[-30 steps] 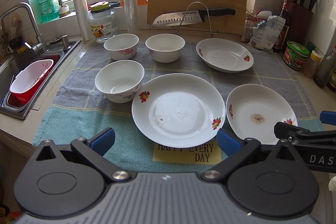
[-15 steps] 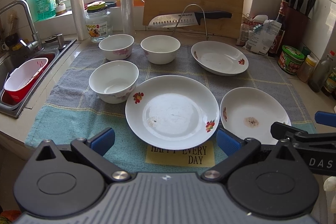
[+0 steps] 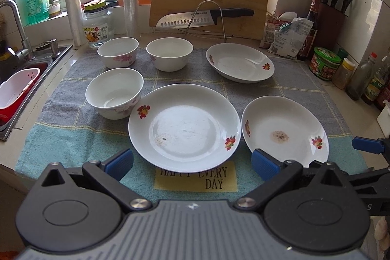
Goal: Organize plates and bowls
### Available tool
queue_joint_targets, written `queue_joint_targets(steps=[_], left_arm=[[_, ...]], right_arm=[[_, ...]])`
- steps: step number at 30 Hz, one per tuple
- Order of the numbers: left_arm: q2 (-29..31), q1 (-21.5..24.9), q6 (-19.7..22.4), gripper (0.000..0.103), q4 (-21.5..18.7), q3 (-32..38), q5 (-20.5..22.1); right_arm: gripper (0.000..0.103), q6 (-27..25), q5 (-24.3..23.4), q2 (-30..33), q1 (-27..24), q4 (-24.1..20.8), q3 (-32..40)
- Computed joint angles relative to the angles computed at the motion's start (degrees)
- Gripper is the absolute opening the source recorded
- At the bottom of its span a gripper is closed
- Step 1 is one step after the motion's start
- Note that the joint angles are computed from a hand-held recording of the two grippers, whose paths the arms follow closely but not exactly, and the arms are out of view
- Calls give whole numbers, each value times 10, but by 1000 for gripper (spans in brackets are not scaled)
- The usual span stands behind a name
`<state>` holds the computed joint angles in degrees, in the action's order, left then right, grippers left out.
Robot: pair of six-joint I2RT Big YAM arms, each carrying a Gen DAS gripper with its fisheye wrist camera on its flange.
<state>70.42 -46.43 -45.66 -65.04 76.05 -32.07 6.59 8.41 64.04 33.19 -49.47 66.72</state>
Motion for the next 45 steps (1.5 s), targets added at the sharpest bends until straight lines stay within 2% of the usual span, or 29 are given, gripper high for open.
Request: queue_joint_targets(steps=[8, 13, 18, 24, 28, 31, 35, 38, 42, 45], left_arm=[[15, 4, 11, 102, 5, 4, 18], [29, 6, 16, 102, 5, 15, 25], [43, 3, 15, 102, 1, 27, 22], [55, 1, 14, 102, 1, 36, 27], [61, 2, 15, 102, 15, 41, 24], [69, 8, 42, 102, 26, 49, 33], [81, 21, 104, 102, 62, 54, 63], [92, 36, 153, 102, 85, 61, 93], [111, 63, 232, 102, 122, 75, 172], [133, 88, 262, 102, 119, 97, 250]], right_arm=[[103, -38, -51, -6, -29, 3, -45], [103, -57, -59, 8, -48, 24, -62], [103, -71, -96, 22, -79, 45, -72], [103, -115, -134, 37, -91, 68, -76], [103, -157, -153, 47, -94, 79, -73], [103, -172, -167, 48, -99, 86, -75], [103, -190, -187, 48, -108, 96, -79], [103, -203, -211, 35, -119, 134, -104], [103, -193, -214, 23, -120, 167, -126], [103, -189, -209, 22, -118, 168, -126]])
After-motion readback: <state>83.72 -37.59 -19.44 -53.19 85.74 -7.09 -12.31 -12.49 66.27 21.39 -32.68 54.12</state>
